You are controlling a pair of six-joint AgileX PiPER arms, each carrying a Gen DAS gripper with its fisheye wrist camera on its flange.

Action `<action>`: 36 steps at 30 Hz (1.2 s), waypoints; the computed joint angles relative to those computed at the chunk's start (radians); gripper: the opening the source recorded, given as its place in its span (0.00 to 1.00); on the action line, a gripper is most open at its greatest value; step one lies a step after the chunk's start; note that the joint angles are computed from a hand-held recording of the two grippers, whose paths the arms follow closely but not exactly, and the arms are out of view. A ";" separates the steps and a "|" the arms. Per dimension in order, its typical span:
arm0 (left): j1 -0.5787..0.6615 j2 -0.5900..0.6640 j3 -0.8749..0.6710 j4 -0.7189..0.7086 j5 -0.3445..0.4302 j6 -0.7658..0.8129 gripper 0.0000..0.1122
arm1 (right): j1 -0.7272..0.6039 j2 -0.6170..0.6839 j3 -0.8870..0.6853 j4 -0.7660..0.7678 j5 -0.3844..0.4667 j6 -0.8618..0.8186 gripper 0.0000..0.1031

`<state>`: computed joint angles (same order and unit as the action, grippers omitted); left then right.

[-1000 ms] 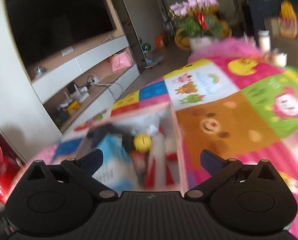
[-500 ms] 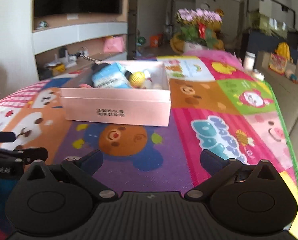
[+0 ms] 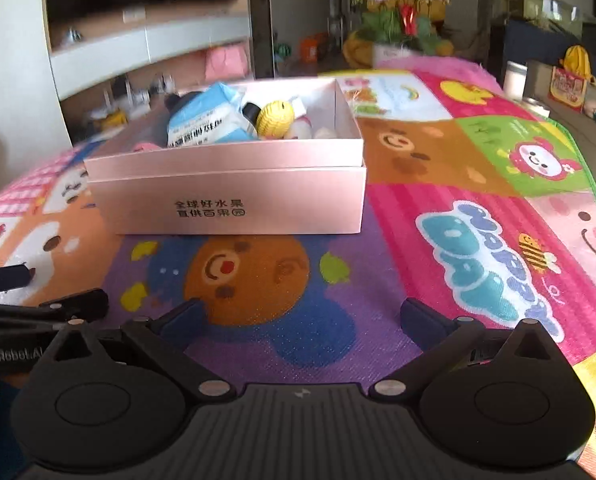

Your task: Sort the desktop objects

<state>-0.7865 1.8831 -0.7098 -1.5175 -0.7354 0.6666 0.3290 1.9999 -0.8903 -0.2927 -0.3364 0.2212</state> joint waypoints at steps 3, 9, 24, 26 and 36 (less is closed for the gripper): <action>0.001 0.001 0.000 0.002 0.002 -0.003 0.92 | 0.009 0.002 -0.003 0.045 0.005 -0.044 1.00; 0.004 -0.004 0.008 0.011 0.005 -0.012 0.92 | 0.013 0.001 -0.005 0.050 0.009 -0.047 1.00; 0.009 -0.006 0.012 0.017 0.009 -0.015 0.92 | 0.006 0.002 -0.010 0.027 0.013 -0.027 1.00; 0.009 -0.006 0.013 0.018 0.008 -0.016 0.92 | 0.006 0.002 -0.011 0.025 0.014 -0.026 1.00; 0.009 -0.005 0.011 0.018 0.008 -0.015 0.92 | 0.006 0.002 -0.010 0.027 0.013 -0.028 1.00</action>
